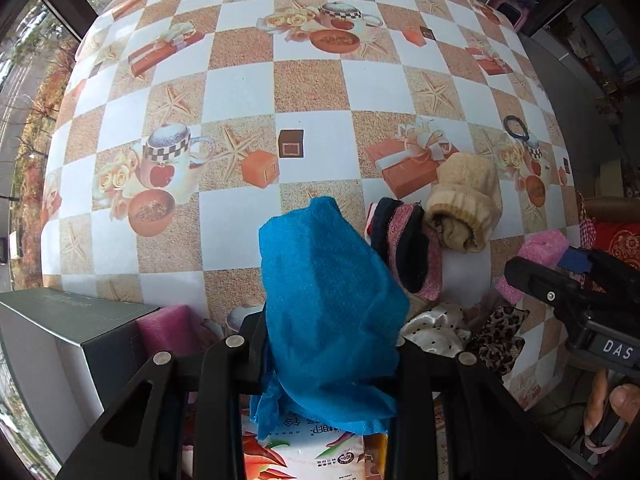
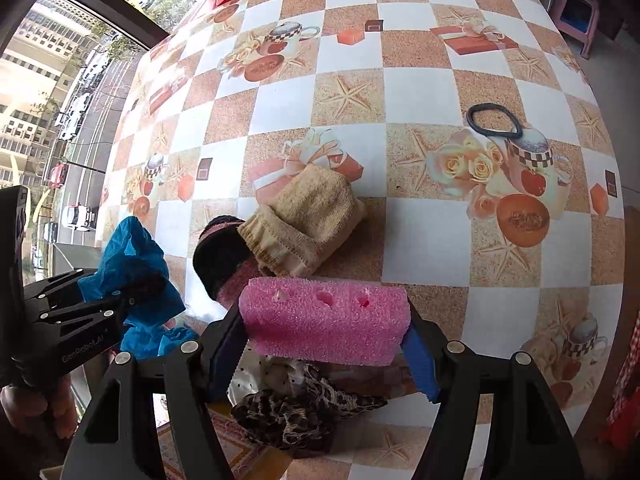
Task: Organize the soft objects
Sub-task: 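Carry the blue cloth and pink sponge over the white box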
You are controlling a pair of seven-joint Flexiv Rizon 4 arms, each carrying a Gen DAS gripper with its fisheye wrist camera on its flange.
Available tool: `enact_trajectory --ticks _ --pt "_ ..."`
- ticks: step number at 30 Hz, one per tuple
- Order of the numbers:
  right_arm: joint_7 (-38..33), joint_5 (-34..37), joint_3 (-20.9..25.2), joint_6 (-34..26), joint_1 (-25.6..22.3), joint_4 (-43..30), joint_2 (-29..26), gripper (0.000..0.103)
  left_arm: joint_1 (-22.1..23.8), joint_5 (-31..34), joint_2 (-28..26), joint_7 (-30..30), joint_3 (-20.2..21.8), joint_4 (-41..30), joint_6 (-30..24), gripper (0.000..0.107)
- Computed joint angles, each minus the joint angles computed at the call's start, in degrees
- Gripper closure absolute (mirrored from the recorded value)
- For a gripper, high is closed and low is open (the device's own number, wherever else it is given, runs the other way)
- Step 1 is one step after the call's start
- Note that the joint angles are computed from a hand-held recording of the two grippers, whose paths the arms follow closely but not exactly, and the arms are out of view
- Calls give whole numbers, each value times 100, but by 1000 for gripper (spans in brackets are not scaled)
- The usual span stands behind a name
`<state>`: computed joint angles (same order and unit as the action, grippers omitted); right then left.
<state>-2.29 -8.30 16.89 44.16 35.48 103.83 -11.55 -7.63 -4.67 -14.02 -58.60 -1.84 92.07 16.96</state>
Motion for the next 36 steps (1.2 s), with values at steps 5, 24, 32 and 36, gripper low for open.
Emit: enact_trajectory --ticks 5,24,32,36 --pt "-79 -249 -42 -311 170 -576 -248 32 22 -79 314 167 23 202 263 73" --pt "-214 -858 -141 -2248 1182 -2773 -863 32 604 -665 1912 1684 492 1274 137 73" --pt "-26 -890 -150 -3176 1756 -3608 -1112 32 817 -853 2492 2524 751 1609 -290 73" --pt "188 -900 -184 -3414 1997 -3878 -1218 31 917 -902 2686 2875 851 1716 -547 73"
